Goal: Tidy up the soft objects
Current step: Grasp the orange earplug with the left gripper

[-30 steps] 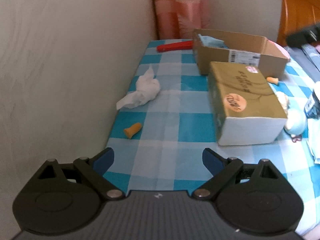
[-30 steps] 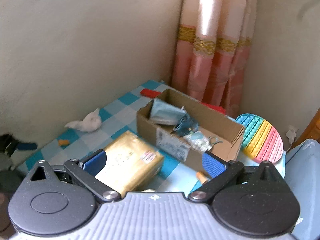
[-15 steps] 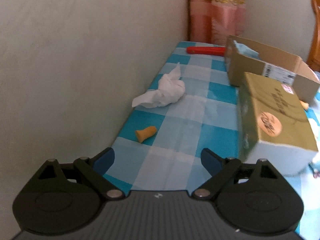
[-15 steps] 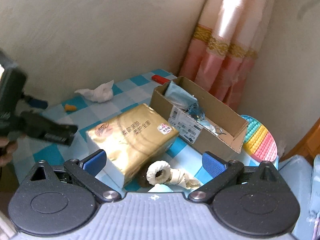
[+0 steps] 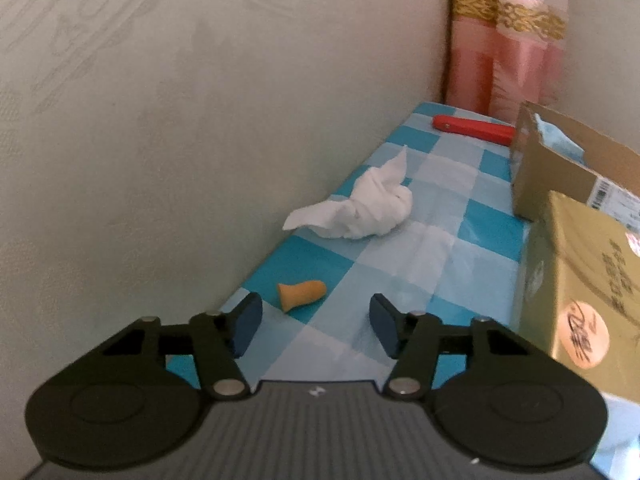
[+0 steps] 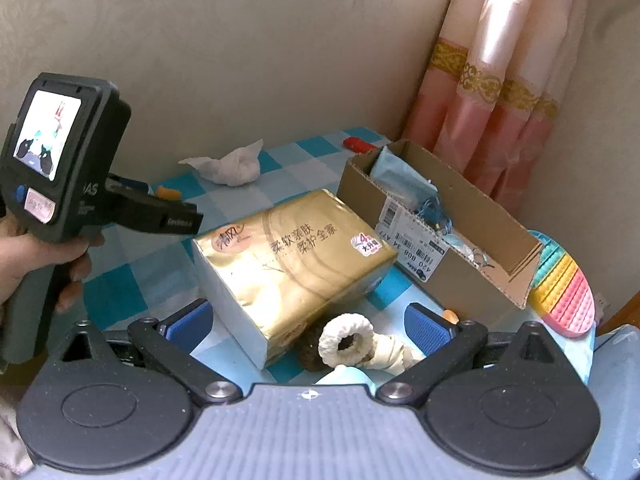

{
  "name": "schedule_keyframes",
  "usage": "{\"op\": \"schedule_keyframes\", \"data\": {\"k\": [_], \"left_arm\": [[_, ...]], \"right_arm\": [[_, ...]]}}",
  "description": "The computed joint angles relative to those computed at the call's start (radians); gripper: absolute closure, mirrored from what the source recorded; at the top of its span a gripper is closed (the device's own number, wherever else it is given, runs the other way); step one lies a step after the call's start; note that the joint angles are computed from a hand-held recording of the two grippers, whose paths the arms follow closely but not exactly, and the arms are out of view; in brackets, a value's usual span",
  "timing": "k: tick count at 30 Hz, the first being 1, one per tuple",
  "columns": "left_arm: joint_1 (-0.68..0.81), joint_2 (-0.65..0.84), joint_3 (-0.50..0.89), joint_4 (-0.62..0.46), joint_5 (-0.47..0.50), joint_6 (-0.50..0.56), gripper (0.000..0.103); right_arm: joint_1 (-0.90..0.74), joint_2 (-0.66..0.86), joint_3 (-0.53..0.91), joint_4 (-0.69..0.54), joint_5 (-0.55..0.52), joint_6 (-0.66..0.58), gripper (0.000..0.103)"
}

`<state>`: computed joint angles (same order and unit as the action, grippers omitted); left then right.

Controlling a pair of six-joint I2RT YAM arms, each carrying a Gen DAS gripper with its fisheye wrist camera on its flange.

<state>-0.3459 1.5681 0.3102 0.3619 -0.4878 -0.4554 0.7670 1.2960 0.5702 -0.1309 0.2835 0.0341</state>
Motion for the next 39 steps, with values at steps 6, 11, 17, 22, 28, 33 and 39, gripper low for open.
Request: {"op": "schedule_keyframes", "data": {"k": [6,11,17,22,28,33,39], "left_arm": [[0.007,0.044,0.03,0.013,-0.006,-0.038,0.059],[0.015,0.054,0.019,0.046,-0.012,-0.041,0.074],[0.064,0.029,-0.01,0.077,0.038,0.012,0.079],[0.09,-0.02,-0.033,0.061,0.089,0.044,0.079],[0.108,-0.142,-0.073,-0.014,0.169,0.095,0.079],[0.14,-0.286,-0.127,-0.082,0.215,0.139,0.079],[0.218,-0.428,-0.178,-0.166,0.296,0.195,0.079]], "right_arm": [[-0.022,0.028,0.012,0.002,-0.032,0.0,0.0],[-0.013,0.056,0.032,0.0,-0.036,-0.011,0.0],[-0.016,0.088,0.072,-0.014,-0.057,-0.005,0.0],[-0.045,0.11,0.108,-0.023,-0.113,0.005,0.0],[-0.051,0.131,0.148,-0.023,-0.146,0.025,0.0],[-0.037,0.159,0.174,-0.008,-0.175,0.085,0.0],[0.036,0.198,0.214,0.035,-0.135,0.168,0.0]]}}
